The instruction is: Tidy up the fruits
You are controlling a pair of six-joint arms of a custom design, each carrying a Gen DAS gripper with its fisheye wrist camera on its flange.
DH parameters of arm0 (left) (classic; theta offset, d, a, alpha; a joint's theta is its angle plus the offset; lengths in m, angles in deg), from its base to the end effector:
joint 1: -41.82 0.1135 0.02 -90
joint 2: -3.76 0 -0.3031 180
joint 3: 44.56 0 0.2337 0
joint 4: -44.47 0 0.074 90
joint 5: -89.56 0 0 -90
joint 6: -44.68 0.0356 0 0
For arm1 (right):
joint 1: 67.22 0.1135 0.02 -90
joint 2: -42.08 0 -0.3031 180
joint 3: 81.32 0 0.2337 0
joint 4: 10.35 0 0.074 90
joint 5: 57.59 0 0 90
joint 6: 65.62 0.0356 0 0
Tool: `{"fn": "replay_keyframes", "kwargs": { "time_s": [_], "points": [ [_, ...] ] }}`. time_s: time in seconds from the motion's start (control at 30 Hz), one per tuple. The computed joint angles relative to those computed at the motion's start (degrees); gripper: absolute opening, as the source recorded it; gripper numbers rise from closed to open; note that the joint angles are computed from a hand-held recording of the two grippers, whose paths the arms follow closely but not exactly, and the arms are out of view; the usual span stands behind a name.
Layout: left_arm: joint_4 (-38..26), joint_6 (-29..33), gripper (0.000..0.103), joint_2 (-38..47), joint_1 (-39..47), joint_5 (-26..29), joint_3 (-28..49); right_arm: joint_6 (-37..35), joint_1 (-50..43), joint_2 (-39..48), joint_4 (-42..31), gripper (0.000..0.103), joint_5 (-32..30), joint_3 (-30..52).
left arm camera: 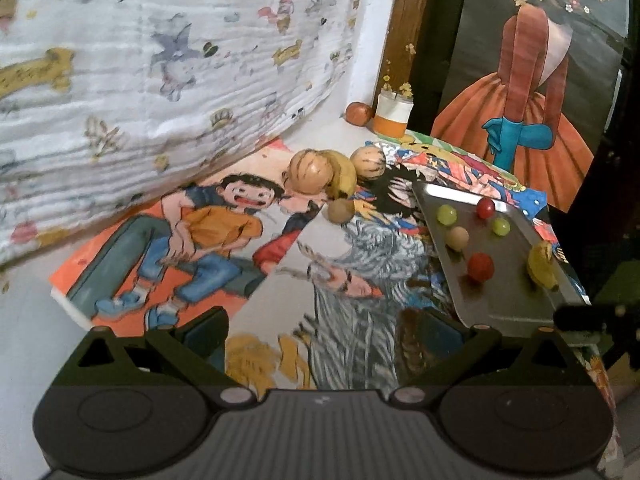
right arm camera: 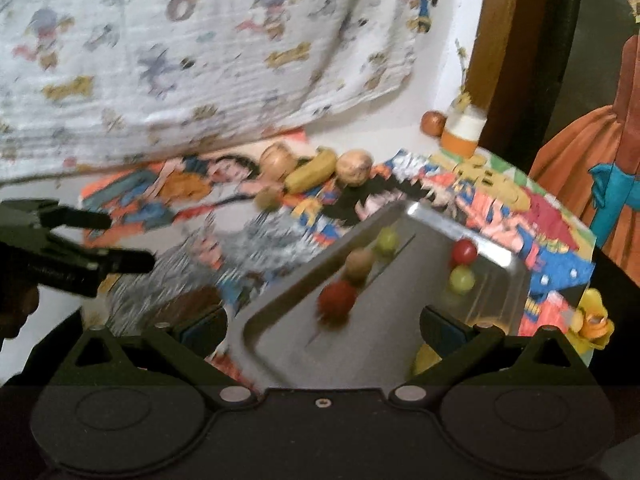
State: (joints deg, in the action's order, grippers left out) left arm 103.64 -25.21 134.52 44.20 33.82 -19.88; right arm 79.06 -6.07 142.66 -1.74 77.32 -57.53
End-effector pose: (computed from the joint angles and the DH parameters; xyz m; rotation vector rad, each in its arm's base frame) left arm 0.2245 -0.0107 0.0430 0.6176 2.1820 -0.5072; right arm 0.1021 0.1332 0.0918 0.0528 2.2910 -0.1284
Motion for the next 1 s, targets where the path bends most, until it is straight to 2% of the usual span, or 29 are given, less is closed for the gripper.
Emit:
{"fn": "replay_keyframes", "kwargs": {
  "time_s": [0.1, 0.17, 0.27, 0.37, 0.57, 0.8, 1.0],
  "points": [
    [-3.7, -1.5, 0.103, -1.7, -1.6, -1.8, 3.0, -9.4, -7.8, 0.1, 9.4, 0.102, -1.7, -2.2],
    [-5.8, -2.8, 0.103, -2.5, -2.6, -3.1, 5.2, -15.7, -14.6, 1.0, 18.0, 0.102, -5.2, -3.9],
    [-8.6, -5.4, 0.103, -2.9, -4.5, -5.5, 9.3, -23.6, -26.5, 3.1, 28.4, 0.102, -14.0, -4.3],
    [-12.1, -9.3, 0.103, -3.3, -7.0, -7.5, 14.1, -27.7, -37.7, 5.4, 31.4, 0.102, -23.2, -1.1],
    [-16.2, -17.2, 0.103, -1.1, -11.3, -9.3, 24.2, -25.4, -51.2, 14.5, 36.1, 0.102, -36.4, 7.3],
    [-18.8, -24.6, 0.103, 4.9, -14.6, -11.1, 34.9, -21.5, -55.1, 24.5, 42.5, 0.099, -40.1, 15.1],
    [-19.3, -28.2, 0.102, 9.1, -15.7, -12.9, 40.4, -18.6, -57.1, 29.6, 43.1, 0.092, -43.5, 20.7]
  ]
}}
